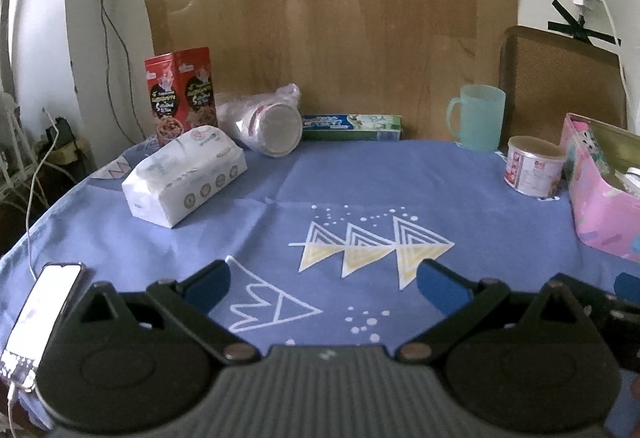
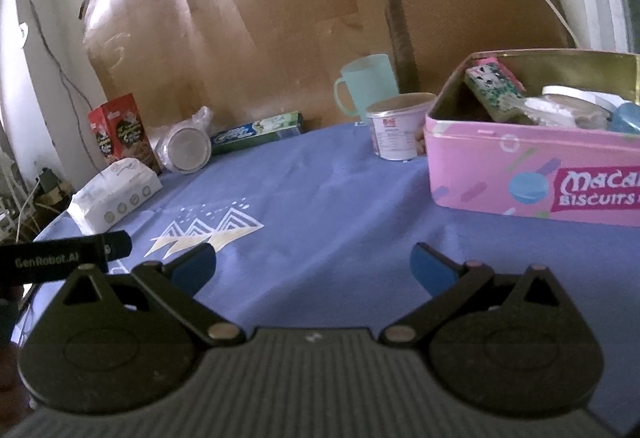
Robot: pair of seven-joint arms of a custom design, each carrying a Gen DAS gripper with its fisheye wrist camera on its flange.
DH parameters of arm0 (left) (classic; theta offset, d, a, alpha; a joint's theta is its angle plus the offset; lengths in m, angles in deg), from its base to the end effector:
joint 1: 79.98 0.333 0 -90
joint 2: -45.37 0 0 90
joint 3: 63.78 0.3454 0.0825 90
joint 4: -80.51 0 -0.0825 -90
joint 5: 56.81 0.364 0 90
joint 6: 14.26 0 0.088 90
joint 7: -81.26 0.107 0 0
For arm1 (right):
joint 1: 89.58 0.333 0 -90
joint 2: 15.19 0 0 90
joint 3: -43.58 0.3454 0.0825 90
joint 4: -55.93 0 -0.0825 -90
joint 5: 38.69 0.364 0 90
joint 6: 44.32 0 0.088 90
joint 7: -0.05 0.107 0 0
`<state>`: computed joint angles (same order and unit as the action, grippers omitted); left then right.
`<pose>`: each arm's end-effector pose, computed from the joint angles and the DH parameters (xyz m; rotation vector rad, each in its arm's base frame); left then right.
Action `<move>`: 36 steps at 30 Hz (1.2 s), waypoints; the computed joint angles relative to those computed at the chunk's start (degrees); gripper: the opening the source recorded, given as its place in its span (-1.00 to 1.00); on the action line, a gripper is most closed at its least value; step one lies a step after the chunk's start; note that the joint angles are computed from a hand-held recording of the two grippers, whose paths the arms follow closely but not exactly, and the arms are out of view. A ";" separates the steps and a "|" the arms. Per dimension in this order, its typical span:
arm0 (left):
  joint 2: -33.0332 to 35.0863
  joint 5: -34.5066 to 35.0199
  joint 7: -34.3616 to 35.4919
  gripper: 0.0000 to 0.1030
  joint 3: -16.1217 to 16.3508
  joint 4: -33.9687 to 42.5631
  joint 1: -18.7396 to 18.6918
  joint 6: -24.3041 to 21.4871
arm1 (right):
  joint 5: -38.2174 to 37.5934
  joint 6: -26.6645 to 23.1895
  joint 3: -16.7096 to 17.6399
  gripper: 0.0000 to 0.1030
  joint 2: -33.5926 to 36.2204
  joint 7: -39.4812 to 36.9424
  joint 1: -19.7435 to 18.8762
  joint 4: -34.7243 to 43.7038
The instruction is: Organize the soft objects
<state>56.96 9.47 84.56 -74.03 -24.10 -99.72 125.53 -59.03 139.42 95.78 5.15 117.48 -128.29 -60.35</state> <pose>0.5565 -0.3093 0.5081 -1.7954 1.4260 -0.6922 0.6154 0.1153 0.4944 -1.5019 1.5833 -0.3853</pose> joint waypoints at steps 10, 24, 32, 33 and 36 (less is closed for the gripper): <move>-0.51 0.99 -3.06 1.00 0.39 -1.04 0.79 4.53 | 0.67 -0.89 1.12 1.00 1.02 -1.31 -0.55 0.27; 0.77 1.00 -1.38 1.00 -0.12 1.05 -0.44 -0.89 | 1.71 -1.13 2.94 1.00 1.27 -2.68 -2.22 -0.20; 1.49 -1.06 2.38 1.00 -0.35 3.05 -1.50 -2.18 | 0.98 0.43 3.45 1.00 -0.32 -1.46 -3.61 -1.27; 1.72 -1.50 3.16 1.00 -0.41 3.48 -1.67 -2.66 | 0.57 0.52 3.36 1.00 -0.44 -0.87 -3.66 -1.35; 2.18 -2.61 4.93 1.00 -0.39 4.43 -1.92 -2.75 | -0.65 0.73 3.47 1.00 -0.67 0.41 -3.95 -1.49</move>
